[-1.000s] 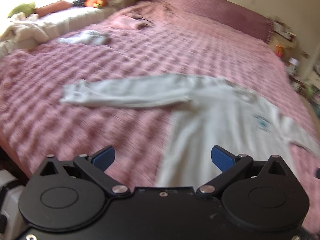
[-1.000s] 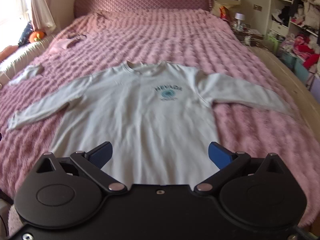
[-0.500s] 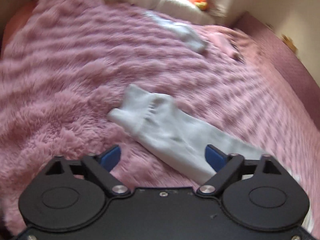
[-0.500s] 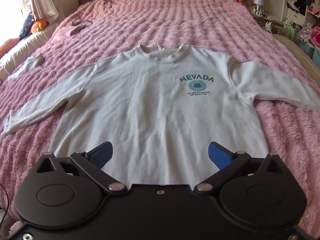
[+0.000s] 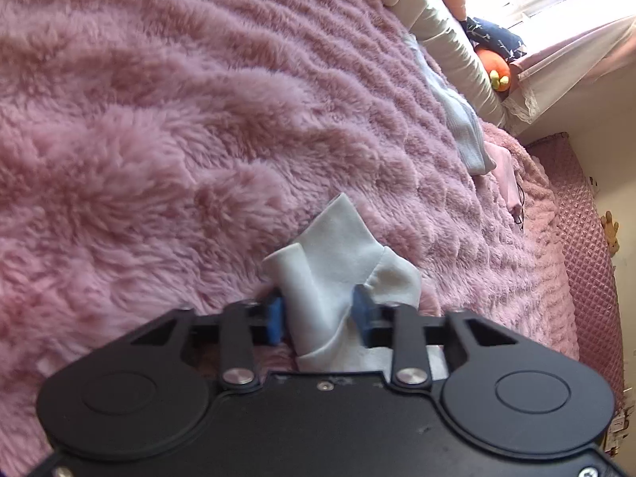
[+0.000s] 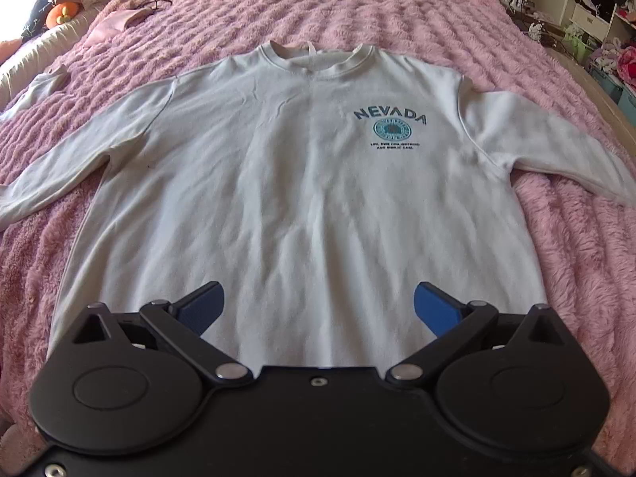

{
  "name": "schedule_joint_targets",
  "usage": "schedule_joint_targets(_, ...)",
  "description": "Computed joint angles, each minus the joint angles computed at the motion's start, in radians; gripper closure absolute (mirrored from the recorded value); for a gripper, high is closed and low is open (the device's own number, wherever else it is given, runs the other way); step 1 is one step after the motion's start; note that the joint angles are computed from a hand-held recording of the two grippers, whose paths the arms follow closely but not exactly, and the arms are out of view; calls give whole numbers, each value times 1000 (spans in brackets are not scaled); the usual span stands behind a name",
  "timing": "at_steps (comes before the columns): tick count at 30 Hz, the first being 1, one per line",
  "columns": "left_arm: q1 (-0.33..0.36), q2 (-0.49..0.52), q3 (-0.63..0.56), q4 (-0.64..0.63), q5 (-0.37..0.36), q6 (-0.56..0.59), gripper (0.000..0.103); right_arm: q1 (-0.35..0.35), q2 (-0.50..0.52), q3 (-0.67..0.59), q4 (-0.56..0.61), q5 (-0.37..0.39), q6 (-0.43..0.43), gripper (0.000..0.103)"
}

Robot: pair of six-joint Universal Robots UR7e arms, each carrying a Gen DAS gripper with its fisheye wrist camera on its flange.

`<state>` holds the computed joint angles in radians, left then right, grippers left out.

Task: Fold small clothes
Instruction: 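Grasp the sweatshirt sleeve cuff with the left gripper and lift it, then carry the sleeve across the sweatshirt body and open the left gripper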

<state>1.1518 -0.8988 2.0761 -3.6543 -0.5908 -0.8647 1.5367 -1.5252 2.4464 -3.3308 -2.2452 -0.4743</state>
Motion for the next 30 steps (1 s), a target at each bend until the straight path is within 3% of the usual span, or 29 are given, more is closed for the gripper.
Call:
schedule_joint_targets(2, -9, 8, -2, -25, 1, 17, 97, -2, 3, 0, 1, 0, 4, 1)
schedule_joint_targets(6, -54, 6, 5, -78, 28, 79, 100, -4, 7, 2, -1, -4, -4, 1)
schedule_joint_targets(9, -96, 7, -9, -127, -5, 134, 100, -9, 8, 4, -14, -1, -4, 1)
schedule_joint_targets(15, -202, 72, -125, -170, -235, 256, 100, -61, -27, 10, -1, 35, 22, 1)
schedule_joint_targets(21, -300, 244, -366, -29, -556, 317, 100, -130, -104, 35, 22, 97, 17, 1)
schedule_joint_targets(26, -347, 465, -617, 137, -790, 304, 100, -198, -181, 41, 69, 163, 27, 1)
schedule_joint_targets(28, -354, 562, -723, 215, -844, 313, 100, -222, -205, 43, 74, 176, 27, 1)
schedule_joint_targets(30, -361, 648, -817, 329, -844, 335, 89, -249, -228, 41, 92, 196, 25, 1)
